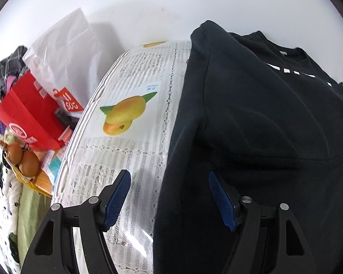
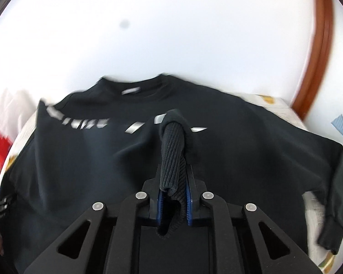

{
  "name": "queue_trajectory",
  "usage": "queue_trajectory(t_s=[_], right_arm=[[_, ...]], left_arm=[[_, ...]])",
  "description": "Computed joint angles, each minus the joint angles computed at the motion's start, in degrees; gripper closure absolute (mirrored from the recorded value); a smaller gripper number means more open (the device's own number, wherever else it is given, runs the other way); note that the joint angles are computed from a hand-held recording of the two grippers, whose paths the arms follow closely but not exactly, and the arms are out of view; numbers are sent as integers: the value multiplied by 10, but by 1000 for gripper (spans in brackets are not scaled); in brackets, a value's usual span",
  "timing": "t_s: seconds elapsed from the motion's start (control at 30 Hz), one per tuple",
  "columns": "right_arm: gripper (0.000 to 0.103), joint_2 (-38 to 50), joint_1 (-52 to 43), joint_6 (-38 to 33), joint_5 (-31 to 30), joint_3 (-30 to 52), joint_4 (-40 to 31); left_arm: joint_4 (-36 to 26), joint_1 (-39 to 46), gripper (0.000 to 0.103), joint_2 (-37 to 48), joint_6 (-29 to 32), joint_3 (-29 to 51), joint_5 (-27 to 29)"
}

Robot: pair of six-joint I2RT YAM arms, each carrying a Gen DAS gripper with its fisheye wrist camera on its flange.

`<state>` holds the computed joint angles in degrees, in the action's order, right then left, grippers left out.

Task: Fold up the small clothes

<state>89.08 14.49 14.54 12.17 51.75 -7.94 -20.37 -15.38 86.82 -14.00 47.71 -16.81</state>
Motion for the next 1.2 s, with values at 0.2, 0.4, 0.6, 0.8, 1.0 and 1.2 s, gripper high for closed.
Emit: queue_trajectory(t_s=[0.2, 0.4, 0.6, 0.8, 1.0, 1.2], right_arm=[[88, -17, -75, 7, -52, -36, 1], [88, -17, -94, -5, -29, -51, -5], [88, -62, -159, -1, -134, -72, -16], [85, -68, -184, -14, -156, -65, -60], [74, -141, -177, -26, -81, -100, -67], [69, -117, -139, -56, -82, -123, -10]], left_arm=[[-3, -8, 33, -9, -2, -8, -16], [-8, 4, 33, -36, 8, -27, -14], [-3, 10, 32, -38, 13, -33, -8], [-19, 4, 33, -43, 7, -30, -13], [-22, -8, 33, -69, 7, -38, -6], [-27, -48, 33, -71, -7, -34, -25]])
